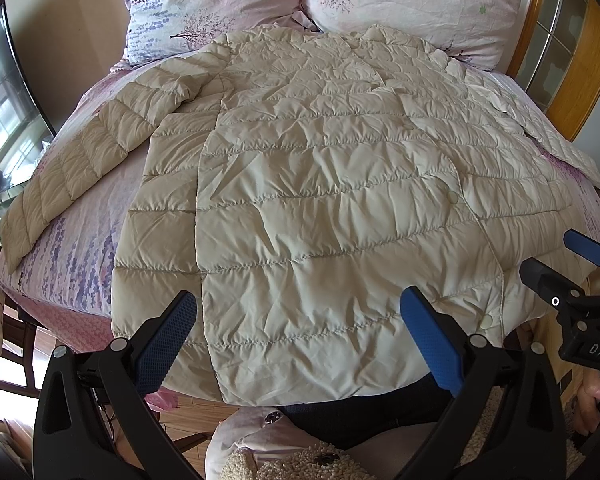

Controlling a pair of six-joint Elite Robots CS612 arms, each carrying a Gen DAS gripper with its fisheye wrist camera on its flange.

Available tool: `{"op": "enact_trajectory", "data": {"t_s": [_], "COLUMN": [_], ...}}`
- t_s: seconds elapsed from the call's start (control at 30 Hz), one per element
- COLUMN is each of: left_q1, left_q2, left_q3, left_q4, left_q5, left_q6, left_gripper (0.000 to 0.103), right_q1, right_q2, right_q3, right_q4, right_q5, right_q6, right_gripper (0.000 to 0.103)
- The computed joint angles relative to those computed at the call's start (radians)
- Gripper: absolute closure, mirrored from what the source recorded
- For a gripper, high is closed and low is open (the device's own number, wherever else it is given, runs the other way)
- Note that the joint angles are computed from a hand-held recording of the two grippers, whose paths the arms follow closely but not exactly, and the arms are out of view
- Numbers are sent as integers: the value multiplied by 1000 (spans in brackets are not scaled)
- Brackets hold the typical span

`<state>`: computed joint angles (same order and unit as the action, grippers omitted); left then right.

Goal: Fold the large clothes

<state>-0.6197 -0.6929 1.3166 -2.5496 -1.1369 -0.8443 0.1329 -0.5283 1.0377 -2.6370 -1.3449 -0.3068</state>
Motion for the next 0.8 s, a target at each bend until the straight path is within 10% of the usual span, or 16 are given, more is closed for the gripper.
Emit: {"op": "enact_trajectory", "data": {"t_s": [0.8], "left_q1": [21], "left_q2": [-4], "left_q3": [20], "left_q4": [-44], "left_q5": [-63], "left_q6": [-26], "left_gripper": [1], "right_q1": [-24], "right_q2": [28], "right_q3": [-52], "right_q4": [-12], "right_q5": [85], "right_q6": [97], "right_gripper": [2]}}
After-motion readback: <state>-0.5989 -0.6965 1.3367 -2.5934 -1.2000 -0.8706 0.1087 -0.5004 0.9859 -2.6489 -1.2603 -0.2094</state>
